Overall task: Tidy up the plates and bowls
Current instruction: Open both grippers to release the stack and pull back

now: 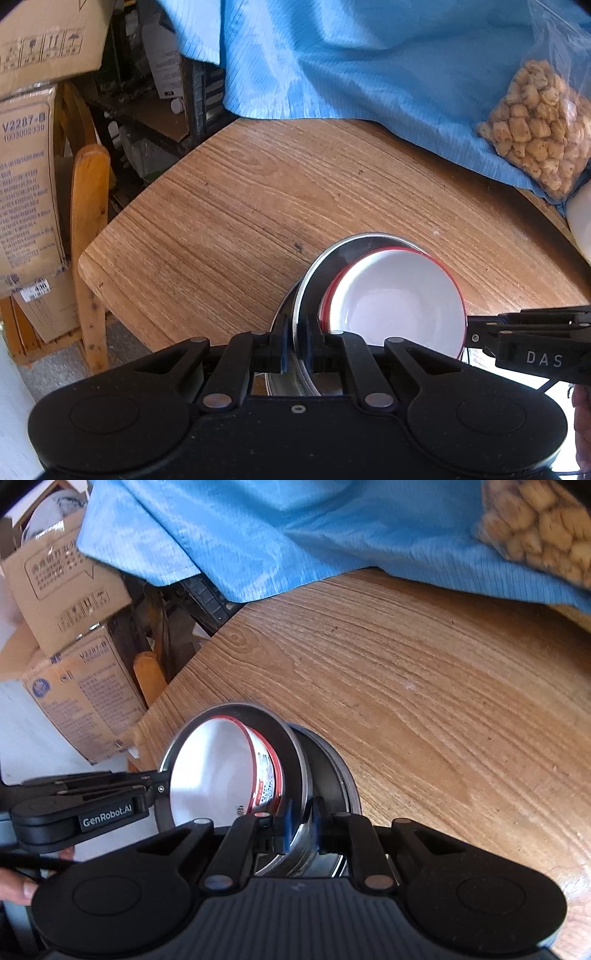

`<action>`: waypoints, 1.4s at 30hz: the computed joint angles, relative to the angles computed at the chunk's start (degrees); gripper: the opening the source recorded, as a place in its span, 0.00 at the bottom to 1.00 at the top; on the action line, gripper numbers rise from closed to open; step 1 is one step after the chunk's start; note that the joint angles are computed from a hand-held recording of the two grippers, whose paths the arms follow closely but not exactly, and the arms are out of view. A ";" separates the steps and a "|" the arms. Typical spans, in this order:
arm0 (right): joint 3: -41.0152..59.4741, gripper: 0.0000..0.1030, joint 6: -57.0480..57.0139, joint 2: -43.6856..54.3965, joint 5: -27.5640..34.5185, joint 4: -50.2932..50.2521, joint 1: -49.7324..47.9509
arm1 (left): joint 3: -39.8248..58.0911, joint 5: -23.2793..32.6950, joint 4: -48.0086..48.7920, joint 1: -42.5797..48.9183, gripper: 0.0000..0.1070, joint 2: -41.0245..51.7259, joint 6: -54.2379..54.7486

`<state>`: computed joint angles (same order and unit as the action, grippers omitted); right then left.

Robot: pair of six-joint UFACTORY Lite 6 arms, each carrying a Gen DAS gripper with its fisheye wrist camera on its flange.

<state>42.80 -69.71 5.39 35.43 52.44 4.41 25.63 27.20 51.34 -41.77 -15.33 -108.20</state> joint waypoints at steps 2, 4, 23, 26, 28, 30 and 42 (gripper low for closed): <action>-0.51 0.14 0.34 -0.58 -0.23 0.06 0.15 | 0.19 0.38 -0.09 -0.37 0.07 0.45 0.41; -0.94 0.14 1.22 -1.36 -1.22 -0.88 0.90 | 0.38 0.37 -0.95 -0.24 0.08 0.54 1.45; -5.92 0.32 2.16 -7.14 -8.46 0.04 3.18 | 1.67 5.37 -0.28 -1.90 0.35 1.59 1.24; -6.79 0.39 3.09 -7.98 -9.87 -0.14 3.54 | 1.77 6.84 -1.13 -1.88 0.46 1.43 2.40; -7.47 0.46 2.94 -8.66 -11.10 0.15 3.77 | 2.05 8.06 -1.34 -2.05 0.55 1.58 2.42; -8.08 0.52 2.17 -9.08 -12.20 1.11 3.69 | 2.30 9.58 -1.31 -2.33 0.63 1.68 1.80; -10.72 0.81 -0.38 -12.55 -12.76 3.19 0.09 | 2.59 18.47 1.99 -6.93 0.90 3.06 -7.70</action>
<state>32.08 -70.08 -7.16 22.67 55.64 4.50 28.22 45.67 53.33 -48.71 -12.26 -115.90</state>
